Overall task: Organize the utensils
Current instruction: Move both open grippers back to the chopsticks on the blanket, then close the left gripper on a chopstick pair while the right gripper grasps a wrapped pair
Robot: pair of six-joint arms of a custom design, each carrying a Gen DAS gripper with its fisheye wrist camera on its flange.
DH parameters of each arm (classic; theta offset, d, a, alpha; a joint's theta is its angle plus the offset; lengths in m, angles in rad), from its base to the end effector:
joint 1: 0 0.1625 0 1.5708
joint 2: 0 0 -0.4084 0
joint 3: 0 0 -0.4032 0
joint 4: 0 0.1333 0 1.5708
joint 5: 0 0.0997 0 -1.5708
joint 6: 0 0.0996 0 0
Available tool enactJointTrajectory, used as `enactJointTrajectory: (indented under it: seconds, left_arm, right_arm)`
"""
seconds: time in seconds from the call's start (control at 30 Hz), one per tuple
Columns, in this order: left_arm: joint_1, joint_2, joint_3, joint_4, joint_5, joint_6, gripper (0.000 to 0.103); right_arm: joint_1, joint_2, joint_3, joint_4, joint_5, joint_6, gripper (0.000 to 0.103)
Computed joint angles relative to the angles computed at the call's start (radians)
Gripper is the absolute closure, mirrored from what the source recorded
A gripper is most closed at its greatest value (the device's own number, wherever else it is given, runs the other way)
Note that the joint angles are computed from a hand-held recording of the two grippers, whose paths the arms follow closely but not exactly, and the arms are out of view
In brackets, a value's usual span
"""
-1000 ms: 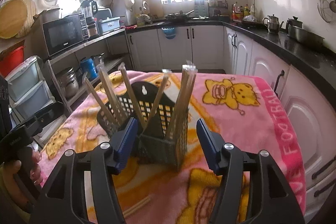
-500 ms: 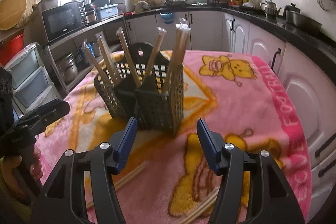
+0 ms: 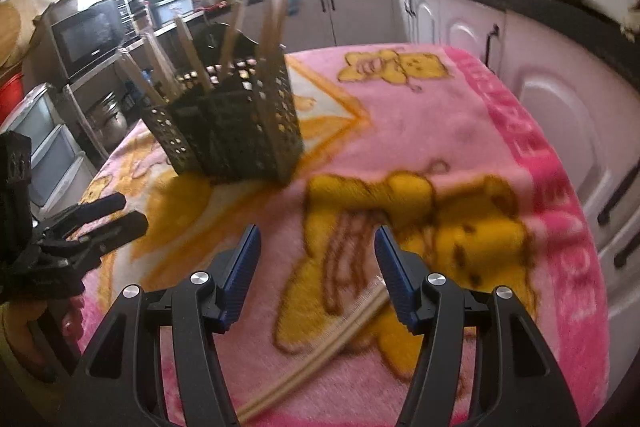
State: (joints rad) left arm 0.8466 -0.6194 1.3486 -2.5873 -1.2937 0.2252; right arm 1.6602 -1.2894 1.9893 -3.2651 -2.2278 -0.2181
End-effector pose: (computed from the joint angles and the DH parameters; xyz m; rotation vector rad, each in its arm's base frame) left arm -0.3806 -0.6726 0.0673 1.2743 2.6078 -0.5067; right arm 0.1206 -0.5336 0.3357 -0.0651 -2.2315 1.1407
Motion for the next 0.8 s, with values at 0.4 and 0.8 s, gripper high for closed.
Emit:
enactJointTrajectory:
  seconds: [0.4,0.8]
  left_arm:
    - [-0.009,0.075,-0.078,0.186,-0.008,0.000,0.036]
    - [-0.024,0.139,-0.138,0.223,0.019,0.005,0.064]
  right_arm:
    - [-0.093,-0.066,0.051,0.095,0.062,0.094,0.046]
    - [-0.109,-0.021,0.020,0.114,0.059,0.058,0.054]
